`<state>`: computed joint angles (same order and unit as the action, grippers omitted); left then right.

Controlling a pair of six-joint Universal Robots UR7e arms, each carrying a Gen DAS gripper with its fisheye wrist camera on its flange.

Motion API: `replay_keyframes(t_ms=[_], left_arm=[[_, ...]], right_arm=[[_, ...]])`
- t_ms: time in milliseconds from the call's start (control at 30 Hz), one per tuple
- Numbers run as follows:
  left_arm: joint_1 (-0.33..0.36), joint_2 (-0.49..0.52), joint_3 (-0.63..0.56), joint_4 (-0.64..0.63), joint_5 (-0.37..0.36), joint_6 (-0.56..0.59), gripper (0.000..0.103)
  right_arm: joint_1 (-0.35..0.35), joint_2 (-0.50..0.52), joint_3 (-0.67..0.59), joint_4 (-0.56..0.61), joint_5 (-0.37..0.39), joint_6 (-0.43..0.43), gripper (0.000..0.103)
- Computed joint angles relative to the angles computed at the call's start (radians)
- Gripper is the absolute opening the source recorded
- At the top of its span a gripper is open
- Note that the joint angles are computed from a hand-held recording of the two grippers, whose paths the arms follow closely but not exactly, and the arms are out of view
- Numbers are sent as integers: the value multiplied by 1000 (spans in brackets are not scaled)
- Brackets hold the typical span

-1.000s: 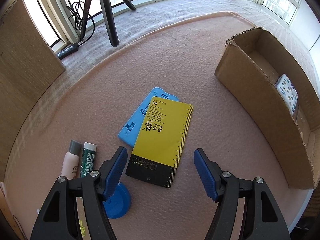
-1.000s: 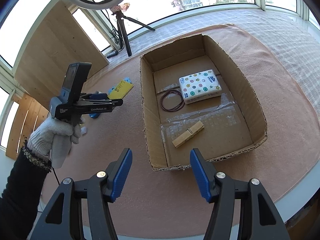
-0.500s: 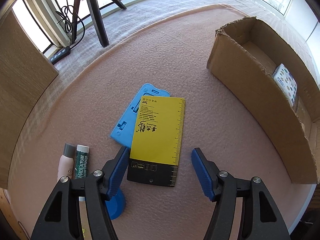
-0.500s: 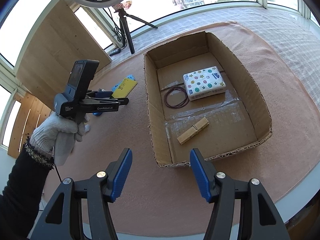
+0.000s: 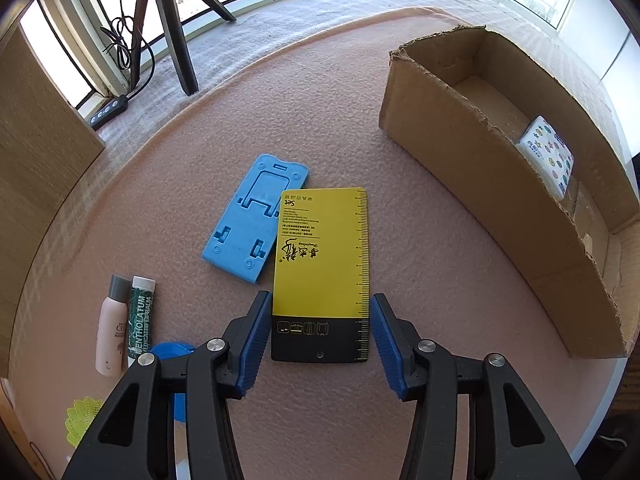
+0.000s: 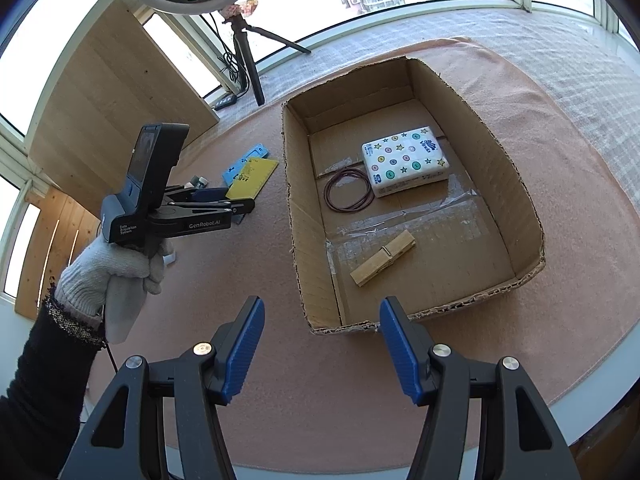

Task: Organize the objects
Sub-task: 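Lift the yellow ruler card with the left tool toward the box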

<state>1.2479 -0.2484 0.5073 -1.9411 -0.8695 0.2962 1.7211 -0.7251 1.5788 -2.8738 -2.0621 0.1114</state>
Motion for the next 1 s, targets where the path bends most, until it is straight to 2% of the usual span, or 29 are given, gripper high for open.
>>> replay_keyframes(t_ms=[200,400,733,1000], left_arm=[[-11,-76,161,-86,-50,-21,53],[-23,-127,247,-161,-82,-48,53],[-65,-189,311,-251,-112,-40,53],[-118,-184,330,-265,-154,-13,53]], right_arm=[[0,0,2,-7,-2,-5,56],[5,-2,6,-16,-11,-16,56],[14,-12,24,-35,-26,-29,56],[16,-28,51,-55,-33,-30,56]])
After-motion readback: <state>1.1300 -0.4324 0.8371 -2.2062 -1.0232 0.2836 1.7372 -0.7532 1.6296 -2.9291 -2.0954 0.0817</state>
